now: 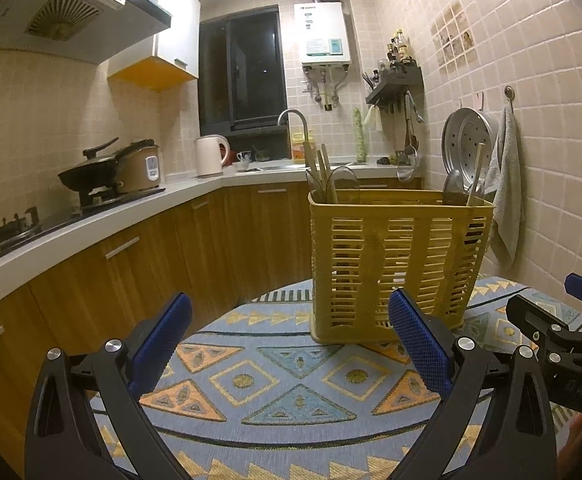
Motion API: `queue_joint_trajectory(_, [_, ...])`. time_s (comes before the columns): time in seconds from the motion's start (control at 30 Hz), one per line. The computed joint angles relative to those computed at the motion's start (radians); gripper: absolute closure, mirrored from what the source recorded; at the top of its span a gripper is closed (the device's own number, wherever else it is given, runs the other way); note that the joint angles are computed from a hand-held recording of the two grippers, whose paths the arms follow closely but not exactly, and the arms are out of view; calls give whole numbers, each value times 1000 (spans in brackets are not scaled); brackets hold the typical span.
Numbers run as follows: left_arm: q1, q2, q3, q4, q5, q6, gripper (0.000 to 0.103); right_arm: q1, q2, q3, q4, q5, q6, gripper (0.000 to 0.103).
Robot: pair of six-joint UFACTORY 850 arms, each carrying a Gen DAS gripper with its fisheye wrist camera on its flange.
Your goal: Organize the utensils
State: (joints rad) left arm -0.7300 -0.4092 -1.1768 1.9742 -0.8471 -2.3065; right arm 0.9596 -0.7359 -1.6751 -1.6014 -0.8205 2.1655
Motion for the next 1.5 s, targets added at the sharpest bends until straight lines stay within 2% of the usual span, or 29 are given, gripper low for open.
queue_joint_trajectory(1.5, [17,16,14,33,62,-70,8,-6,-2,-4,14,33,-20,8])
